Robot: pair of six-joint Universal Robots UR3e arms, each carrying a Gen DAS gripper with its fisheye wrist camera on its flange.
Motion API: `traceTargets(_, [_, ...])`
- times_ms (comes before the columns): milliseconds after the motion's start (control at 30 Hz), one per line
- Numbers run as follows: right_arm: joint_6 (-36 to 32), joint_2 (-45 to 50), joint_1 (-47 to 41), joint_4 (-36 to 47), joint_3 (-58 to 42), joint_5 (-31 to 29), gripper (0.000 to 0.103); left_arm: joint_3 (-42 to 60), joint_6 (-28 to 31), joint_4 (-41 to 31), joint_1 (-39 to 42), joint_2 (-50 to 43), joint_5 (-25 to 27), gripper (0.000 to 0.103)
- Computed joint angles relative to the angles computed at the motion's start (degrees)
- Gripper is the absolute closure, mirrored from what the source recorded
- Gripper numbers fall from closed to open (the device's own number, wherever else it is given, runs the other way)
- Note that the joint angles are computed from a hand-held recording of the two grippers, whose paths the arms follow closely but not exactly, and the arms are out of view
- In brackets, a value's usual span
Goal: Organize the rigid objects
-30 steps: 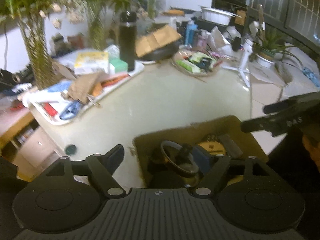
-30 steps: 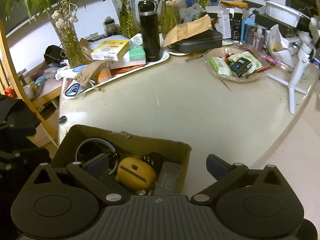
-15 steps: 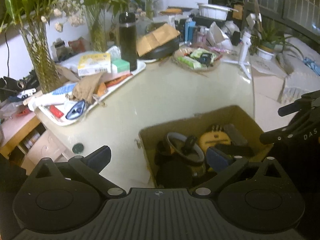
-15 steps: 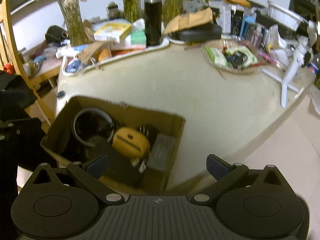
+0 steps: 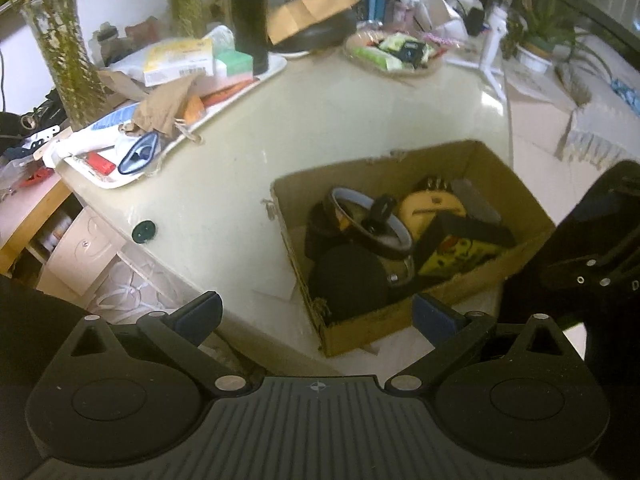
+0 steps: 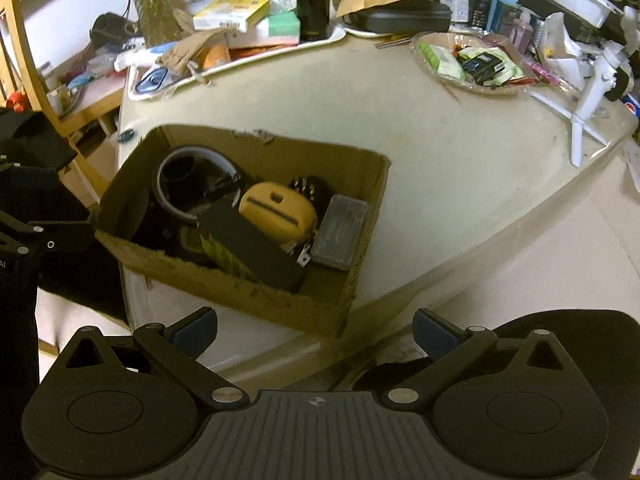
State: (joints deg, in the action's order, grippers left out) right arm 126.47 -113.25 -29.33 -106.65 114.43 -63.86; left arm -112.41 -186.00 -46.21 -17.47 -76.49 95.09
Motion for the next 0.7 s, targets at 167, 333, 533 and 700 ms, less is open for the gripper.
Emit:
traceTargets(167, [-0.41, -0.26, 0.83, -1.56, 0.95, -0.95, 0.000, 1.72, 0.91, -1.71, -2.07, -1.84, 2.16, 0.000])
traceTargets(333, [0.53, 0.33, 0.68, -1.81, 0.68, -0.95, 0.000, 2.24, 1.01, -2.55, -2.27, -2.25, 2.47, 0.000])
traceTargets(533, [0.53, 0.40, 0.72, -1.84, 0.68, -0.99, 0.000, 2.82, 0.70, -3.02, -2.69, -2.74, 3.16, 0.000])
traceTargets(700, [0.63, 0.46, 0.80, -1.99, 0.71, -1.05, 0.000, 3.04, 0.54, -2.91, -3.04, -3.06, 3.68, 0.000])
